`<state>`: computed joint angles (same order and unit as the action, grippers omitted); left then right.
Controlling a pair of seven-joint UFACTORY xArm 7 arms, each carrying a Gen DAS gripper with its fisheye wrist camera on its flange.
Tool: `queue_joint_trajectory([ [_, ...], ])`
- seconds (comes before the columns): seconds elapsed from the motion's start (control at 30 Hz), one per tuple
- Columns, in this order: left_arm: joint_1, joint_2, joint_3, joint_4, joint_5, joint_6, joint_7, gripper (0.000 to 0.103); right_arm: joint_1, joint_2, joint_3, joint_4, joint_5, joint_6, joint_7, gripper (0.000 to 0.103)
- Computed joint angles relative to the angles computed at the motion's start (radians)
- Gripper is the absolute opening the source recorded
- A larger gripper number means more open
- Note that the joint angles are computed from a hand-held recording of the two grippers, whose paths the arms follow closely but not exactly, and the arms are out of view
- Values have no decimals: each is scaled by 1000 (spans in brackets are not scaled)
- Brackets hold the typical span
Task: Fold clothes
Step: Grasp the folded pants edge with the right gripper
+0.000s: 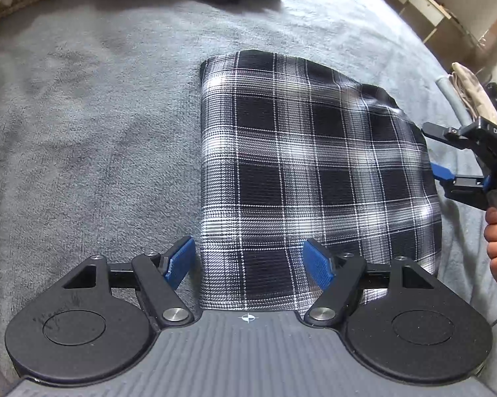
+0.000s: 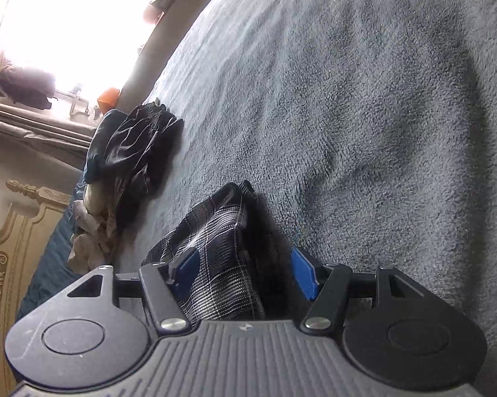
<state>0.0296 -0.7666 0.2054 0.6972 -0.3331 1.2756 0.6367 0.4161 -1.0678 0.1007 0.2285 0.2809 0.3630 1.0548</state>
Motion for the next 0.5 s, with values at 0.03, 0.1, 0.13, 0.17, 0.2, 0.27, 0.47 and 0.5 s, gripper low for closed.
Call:
queue_joint_trajectory([
  [0.03,0,-1,0,0,0,3,0,72,6,-3,-6,-2,3,-3,-3,65],
  [0.1,0,1,-1,2,1,5,0,72,11,-3,-14,-7,10,-16,-4,67],
  [0.13,-1,4,-2,3,1,6,-1,72,13,-4,-19,-9,13,-23,-6,67],
  [0.17,-2,9,-2,8,1,10,-1,72,16,-5,-24,-11,16,-27,-8,68],
  [0.2,-3,14,-1,12,0,14,-1,72,21,-3,-29,-14,20,-32,-9,68],
  [0.27,-4,17,-5,10,-2,12,-2,72,32,-1,-39,-20,30,-41,-13,71],
  [0.47,-4,31,-5,15,-4,10,4,72,62,23,-58,-38,53,-78,-21,72],
  [0.5,-5,34,-5,16,-4,10,7,72,66,28,-62,-37,55,-84,-26,73],
])
